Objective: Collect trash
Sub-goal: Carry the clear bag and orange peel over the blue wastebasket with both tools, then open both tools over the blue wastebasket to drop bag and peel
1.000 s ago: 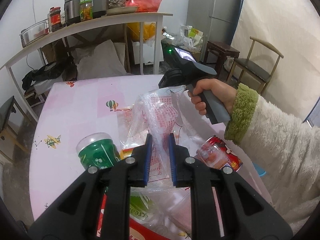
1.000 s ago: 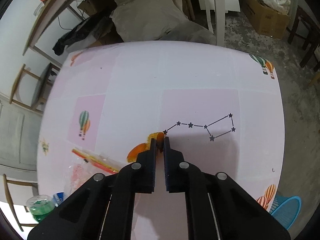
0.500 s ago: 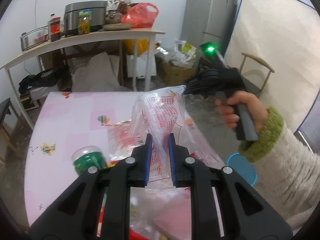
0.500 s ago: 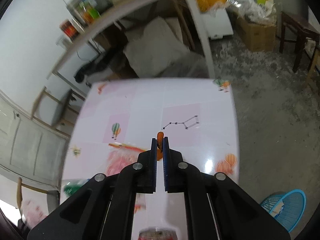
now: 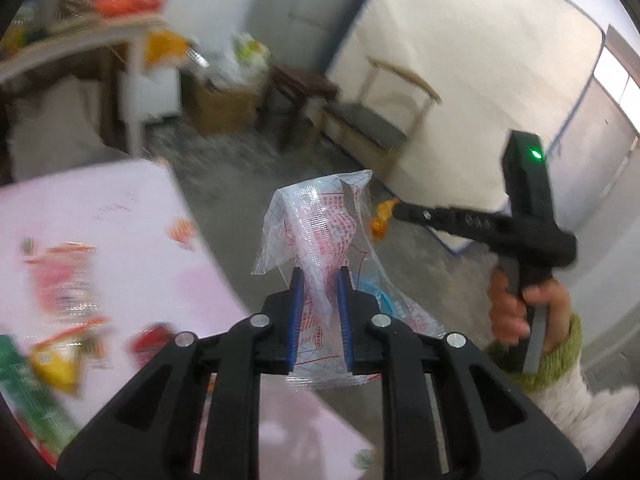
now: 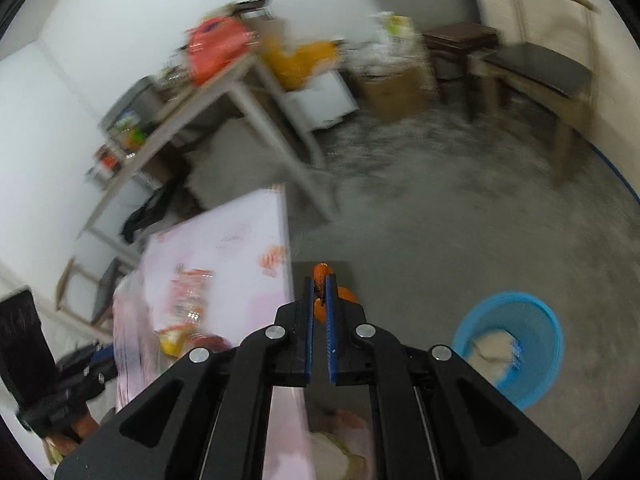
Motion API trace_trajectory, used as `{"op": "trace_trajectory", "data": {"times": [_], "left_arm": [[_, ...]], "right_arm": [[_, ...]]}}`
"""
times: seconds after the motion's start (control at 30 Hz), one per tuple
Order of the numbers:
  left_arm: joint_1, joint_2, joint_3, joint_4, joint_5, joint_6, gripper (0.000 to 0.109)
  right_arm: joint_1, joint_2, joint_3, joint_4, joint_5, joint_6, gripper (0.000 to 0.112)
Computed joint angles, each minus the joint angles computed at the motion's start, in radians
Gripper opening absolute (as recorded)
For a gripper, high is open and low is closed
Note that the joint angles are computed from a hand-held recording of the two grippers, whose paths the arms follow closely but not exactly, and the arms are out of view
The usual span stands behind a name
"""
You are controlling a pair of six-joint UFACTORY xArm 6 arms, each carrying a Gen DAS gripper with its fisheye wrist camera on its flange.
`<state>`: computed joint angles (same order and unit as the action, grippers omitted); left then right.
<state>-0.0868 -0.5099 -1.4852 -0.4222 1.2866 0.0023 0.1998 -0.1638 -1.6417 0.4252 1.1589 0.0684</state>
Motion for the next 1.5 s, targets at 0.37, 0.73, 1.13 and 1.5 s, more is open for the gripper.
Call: {"op": "trace_trajectory", "data": {"times": [0.37, 0.73, 1.13, 1.5], "left_arm": [[-0.372, 0.437, -0.161, 0.085, 0.06, -0.153, 0.019], [-0.446, 0.712, -0.298, 0.048, 0.015, -0.267, 0.059], [-0.422, 0.629, -0.2, -0.037, -0.067, -0.262, 0.066], [-0.375, 0.375, -0.079, -0.008, -0.101, -0.208, 0.067]], "right_arm": [[-0.282, -0.199, 0.446, -0.04, -0.008, 0.02, 0.006], [-0.377, -0.03, 0.504, 0.014, -0.114, -0.008, 0.008], [-0.407, -0.071, 0.58, 0.032, -0.143, -0.027, 0.017], [-0.375, -0.207, 0.58, 0.093, -0.054, -0.084, 0.053]]}}
